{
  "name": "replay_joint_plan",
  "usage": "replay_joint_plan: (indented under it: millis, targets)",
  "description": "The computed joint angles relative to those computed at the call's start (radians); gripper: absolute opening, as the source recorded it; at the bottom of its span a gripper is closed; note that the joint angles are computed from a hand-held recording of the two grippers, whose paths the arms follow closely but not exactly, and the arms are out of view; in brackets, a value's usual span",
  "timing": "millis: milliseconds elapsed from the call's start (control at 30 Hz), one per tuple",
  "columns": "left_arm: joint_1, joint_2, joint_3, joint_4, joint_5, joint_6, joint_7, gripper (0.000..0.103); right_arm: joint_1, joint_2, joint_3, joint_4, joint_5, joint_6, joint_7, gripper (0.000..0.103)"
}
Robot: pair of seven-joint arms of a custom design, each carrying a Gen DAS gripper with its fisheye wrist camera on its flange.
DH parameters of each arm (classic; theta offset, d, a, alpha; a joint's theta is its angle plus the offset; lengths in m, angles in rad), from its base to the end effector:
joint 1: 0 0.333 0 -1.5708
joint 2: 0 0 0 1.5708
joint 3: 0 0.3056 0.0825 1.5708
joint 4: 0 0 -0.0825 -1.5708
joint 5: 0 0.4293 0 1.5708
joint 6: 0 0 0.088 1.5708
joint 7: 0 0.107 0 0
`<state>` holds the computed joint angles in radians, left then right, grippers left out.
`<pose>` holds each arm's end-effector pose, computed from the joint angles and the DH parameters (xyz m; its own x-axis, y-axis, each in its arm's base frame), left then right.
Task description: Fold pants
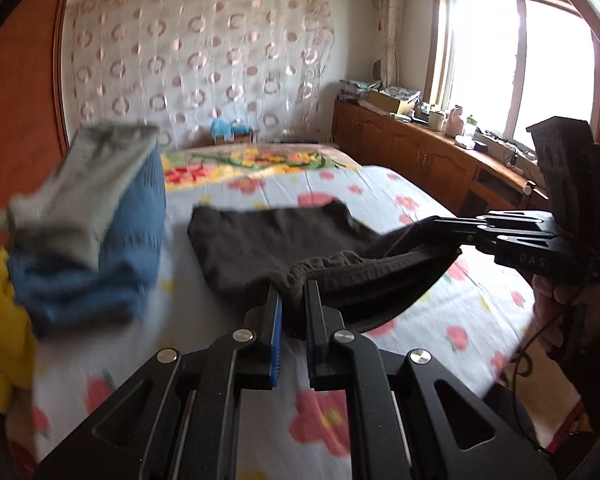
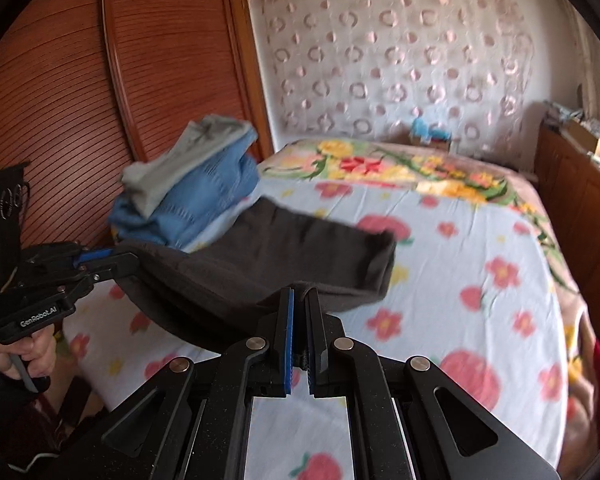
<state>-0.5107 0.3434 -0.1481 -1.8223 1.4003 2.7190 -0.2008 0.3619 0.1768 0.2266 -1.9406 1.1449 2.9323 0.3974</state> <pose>0.5333 -0.4493 0.3551 -0.0901 -0.9902 0.1070 -0.5944 -0.0327 -0.8035 0.5868 0.3145 0.4259 0.6852 -0.7183 -0.1203 -0.4837 -0.3253 -0.8126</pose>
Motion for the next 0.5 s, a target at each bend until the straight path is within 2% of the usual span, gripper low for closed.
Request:
replay_joint_plan:
  millis: [167, 267, 500]
  targets:
    - [-0.012, -0.009, -0.015, -0.027, -0.043, -0.023, 0.031, 0.011, 0.006, 0.001, -0.031, 0.006, -0.136, -0.040, 0.107, 0.005]
    - [-0.017, -0.010, -0.021, -0.037, -0.066, -0.025, 0.036, 0.011, 0.011, 0.018, -0.030, 0.014, -0.210, -0.028, 0.158, 0.005]
    - [-0.021, -0.003, -0.028, -0.068, -0.125, -0.011, 0.050, 0.011, -0.006, 0.025, -0.019, 0.003, -0.252, -0.065, 0.200, 0.005]
